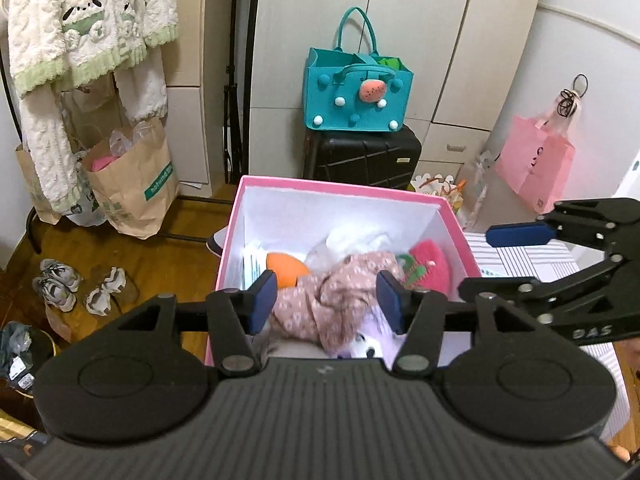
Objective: Organize soft objects
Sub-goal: 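Lower the pink puff and floral cloth into the box and open both tools, then move the open left tool to the white wet-wipe pack on the table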
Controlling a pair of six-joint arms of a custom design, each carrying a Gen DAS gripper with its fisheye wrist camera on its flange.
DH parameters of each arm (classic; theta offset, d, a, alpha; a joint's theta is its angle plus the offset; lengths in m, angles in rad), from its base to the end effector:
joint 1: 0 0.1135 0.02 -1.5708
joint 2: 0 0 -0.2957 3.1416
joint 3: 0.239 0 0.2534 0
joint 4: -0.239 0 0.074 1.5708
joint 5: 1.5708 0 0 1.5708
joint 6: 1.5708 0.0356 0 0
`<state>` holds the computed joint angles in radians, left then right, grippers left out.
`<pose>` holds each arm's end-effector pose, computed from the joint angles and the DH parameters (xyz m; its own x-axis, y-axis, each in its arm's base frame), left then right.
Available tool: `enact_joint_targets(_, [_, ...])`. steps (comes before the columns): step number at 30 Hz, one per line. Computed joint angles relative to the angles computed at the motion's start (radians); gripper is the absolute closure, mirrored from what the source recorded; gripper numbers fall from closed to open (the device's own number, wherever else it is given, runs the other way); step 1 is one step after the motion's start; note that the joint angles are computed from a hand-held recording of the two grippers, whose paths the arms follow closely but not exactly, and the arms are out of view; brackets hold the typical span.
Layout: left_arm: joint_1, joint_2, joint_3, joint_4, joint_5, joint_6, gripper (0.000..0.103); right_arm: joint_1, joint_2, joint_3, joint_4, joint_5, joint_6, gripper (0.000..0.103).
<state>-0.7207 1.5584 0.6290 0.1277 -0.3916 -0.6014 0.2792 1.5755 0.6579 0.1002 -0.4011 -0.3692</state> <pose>0.2239 -0.1786 0.1710 -0.6774 -0.1011 -0.7286 0.0330 0.9853 -0.1674 0.2766 0.0937 0.1723 -0.4697 -0.4803 -0.7408 -0.7291 0.6842 0.0187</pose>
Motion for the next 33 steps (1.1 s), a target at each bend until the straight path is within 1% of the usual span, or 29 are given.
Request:
enact_joint_targets(2, [-0.032,-0.036,-0.013,-0.027,-0.024,-0.005,0.046,-0.017,-0.047,-0.028,-0.024,-0.028,0.005,0.038])
enact_joint_targets(6, [-0.116,-0.108,-0.022,-0.109,-0.105,-0.028,0.04,-0.047,-0.169,-0.091,-0.093,-0.08,-0.011,0.038])
enact_joint_targets(9, [-0.184,-0.154,-0.017,-0.18,-0.164,-0.048,0.037,-0.068,-0.259,-0.117,-0.167,-0.116,-0.035,0.038])
enact_joint_targets(15, [-0.331,-0.226,0.019,-0.344,-0.238,-0.092,0.031,-0.103,-0.447,-0.146,-0.356,-0.176,-0.096,0.037])
enact_joint_targets(20, [-0.454,-0.242,0.068,-0.477,-0.277,-0.157,0.029,-0.152,-0.602,-0.158,-0.518,-0.221,-0.158,0.037])
enact_joint_targets(24, [-0.548,-0.237,0.11,-0.574,-0.327,-0.22,0.027,-0.222,-0.696,-0.156,-0.648,-0.272,-0.229,0.037])
enact_joint_targets(27, [-0.619,-0.22,0.141,-0.644,-0.381,-0.273,0.025,-0.293,-0.749,-0.157,-0.742,-0.313,-0.305,0.037])
enact_joint_targets(30, [-0.673,-0.198,0.167,-0.698,-0.415,-0.316,0.023,-0.379,-0.78,-0.157,-0.834,-0.354,-0.4,0.037])
enact_joint_targets(33, [-0.706,-0.175,0.189,-0.736,-0.421,-0.353,0.022,-0.486,-0.792,-0.161,-0.932,-0.399,-0.527,0.037])
